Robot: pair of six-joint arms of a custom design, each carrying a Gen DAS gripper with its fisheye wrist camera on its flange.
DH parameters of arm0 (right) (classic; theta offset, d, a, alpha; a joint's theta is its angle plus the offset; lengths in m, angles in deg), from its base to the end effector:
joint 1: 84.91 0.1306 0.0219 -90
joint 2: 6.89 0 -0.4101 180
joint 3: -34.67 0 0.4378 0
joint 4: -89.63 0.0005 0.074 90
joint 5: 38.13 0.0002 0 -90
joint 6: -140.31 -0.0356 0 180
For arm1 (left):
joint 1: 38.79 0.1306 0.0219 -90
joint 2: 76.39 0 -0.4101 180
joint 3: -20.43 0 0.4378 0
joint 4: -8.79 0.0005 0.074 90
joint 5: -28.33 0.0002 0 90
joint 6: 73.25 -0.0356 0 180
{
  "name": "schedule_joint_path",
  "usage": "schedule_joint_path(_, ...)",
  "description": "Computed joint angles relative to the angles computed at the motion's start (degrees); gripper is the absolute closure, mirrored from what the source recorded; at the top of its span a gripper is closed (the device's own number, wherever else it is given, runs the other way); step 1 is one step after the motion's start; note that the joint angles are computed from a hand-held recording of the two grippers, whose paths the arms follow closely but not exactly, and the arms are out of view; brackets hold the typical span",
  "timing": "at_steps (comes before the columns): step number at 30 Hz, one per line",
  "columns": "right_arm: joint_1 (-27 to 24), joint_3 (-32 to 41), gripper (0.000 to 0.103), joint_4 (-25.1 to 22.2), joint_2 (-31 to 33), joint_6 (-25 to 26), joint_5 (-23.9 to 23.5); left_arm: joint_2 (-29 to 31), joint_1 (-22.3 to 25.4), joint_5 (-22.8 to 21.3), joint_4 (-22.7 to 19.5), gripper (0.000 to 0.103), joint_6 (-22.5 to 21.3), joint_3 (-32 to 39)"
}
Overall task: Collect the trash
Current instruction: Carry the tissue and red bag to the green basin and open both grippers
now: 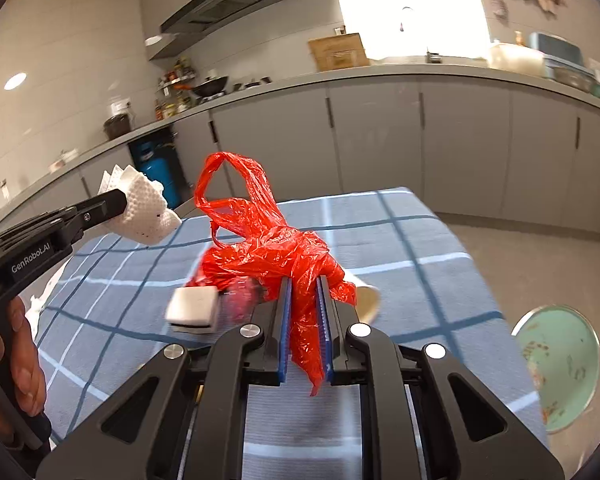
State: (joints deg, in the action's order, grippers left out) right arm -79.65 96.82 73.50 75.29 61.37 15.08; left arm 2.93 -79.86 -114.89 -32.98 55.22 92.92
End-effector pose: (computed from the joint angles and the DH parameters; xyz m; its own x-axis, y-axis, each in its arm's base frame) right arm 0.4562 0.0629 0.3263 -0.4702 -0.1976 -0.8602 -0.6573 0.7288 0.1919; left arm 0.3527 -0.2702 0.4099 -0.4391 -0.1115 -0.8915 -0.3565 0.9324 0.0590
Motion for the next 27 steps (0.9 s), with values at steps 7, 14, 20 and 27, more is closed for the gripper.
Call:
schedule_joint_path(7, -5.37, 1.42, 0.089, 1.03, 2.55, -1.81, 0.18, 6.3, -0.79, 4.5, 6.39, 0.097, -7.15, 5.08)
schedule_joint_path(14, -9.77, 3.43, 0.089, 2.56, 5.79, -3.69, 1.12, 12.68, -1.24, 8.34, 11.16, 0.097, -12.23, 10.63)
schedule_joint_path(20, -13.17, 5.46, 0.089, 3.42, 8.66, -4.8, 2.02, 17.46, -1.53, 10.92, 13.96, 0.097, -15.87, 15.56)
schedule_joint_path(27, -17.17, 7.58, 0.089, 4.24, 12.09, -5.73, 3.83, 22.64, -1.98, 14.55, 15.72, 0.097, -18.53, 20.97)
